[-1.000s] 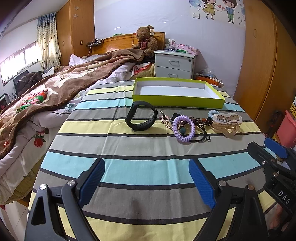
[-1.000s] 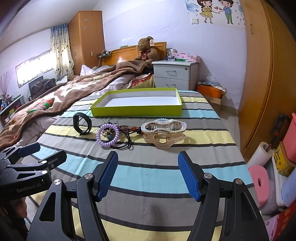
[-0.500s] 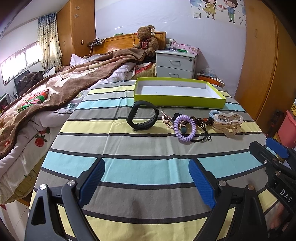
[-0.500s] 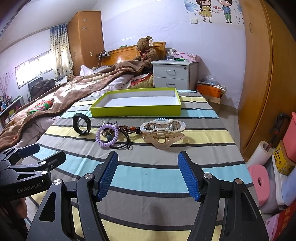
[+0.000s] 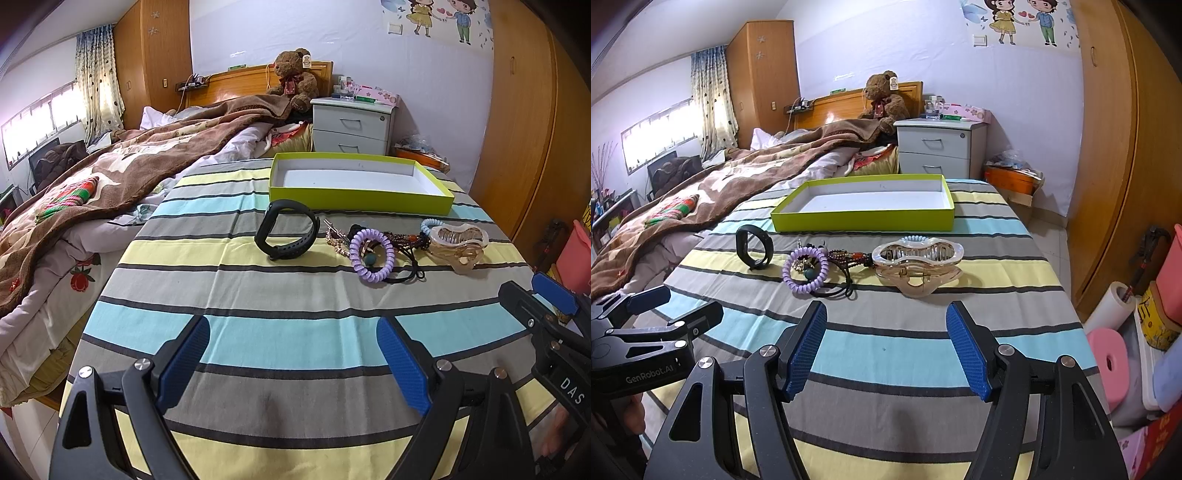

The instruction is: Organize jewelry

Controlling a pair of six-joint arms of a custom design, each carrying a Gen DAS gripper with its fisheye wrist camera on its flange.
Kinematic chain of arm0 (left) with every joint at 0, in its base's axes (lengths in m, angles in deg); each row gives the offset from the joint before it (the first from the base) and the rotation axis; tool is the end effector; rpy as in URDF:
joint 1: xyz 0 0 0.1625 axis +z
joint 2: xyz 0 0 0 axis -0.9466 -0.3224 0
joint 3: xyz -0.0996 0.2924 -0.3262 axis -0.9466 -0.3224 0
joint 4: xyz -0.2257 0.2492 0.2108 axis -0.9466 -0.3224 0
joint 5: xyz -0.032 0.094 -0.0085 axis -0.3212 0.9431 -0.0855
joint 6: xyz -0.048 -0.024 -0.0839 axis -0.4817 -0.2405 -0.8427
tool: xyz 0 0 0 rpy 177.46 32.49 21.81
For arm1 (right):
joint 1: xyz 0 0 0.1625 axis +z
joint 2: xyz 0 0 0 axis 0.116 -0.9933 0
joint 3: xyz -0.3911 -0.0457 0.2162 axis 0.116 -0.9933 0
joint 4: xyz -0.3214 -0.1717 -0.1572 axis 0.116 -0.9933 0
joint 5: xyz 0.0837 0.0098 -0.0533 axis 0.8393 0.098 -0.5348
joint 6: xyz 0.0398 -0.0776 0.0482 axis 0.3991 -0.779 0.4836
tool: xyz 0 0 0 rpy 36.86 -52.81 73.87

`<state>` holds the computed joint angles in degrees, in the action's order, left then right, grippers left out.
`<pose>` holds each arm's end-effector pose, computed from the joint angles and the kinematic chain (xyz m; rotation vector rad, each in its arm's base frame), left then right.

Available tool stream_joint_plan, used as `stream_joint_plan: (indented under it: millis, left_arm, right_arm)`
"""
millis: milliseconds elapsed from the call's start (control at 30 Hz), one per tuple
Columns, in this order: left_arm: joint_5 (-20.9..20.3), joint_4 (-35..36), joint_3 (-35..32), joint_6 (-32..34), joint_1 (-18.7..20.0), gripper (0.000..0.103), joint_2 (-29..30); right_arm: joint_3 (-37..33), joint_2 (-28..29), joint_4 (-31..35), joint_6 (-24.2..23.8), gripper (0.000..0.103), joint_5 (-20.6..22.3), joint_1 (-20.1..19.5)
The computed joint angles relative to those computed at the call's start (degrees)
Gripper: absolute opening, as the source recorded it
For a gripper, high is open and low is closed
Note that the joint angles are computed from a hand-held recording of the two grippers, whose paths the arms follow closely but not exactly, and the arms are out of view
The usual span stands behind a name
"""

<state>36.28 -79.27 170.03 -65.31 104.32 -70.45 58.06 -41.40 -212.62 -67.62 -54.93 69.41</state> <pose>-0.4140 -0.5401 -0.0704 0.0669 2.0576 -1.0406 -0.0084 -0.5883 0.3454 0.8710 -2.3563 0.9336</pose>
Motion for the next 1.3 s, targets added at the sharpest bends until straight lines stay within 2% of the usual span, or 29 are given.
stream_joint_plan:
  millis: [867, 967, 1100, 1300]
  left_arm:
    - [-0.5, -0.3, 0.2, 0.5, 0.5, 0.093, -0.3]
    - [-0.7, -1.5, 0.6, 1.4, 0.6, 0.093, -0.4]
    - [-1.8, -7.0, 1.7, 4.8, 1.0, 0.093, -0.6]
    - [-3.0, -9.0, 2.0, 7.0, 1.9, 0.091, -1.3]
  right_arm:
    - [-0.5, 0.4, 0.3, 0.1, 0.067, -0.7, 0.2]
    - [-0.5, 0.4, 0.3, 0.1, 0.067, -0.8, 0.2]
    - [-1.3, 0.5, 1.2, 0.2, 0.067, -0.1, -0.1]
    - [-4.1, 0.9, 2.3, 0.9, 0.068, 0.6, -0.6]
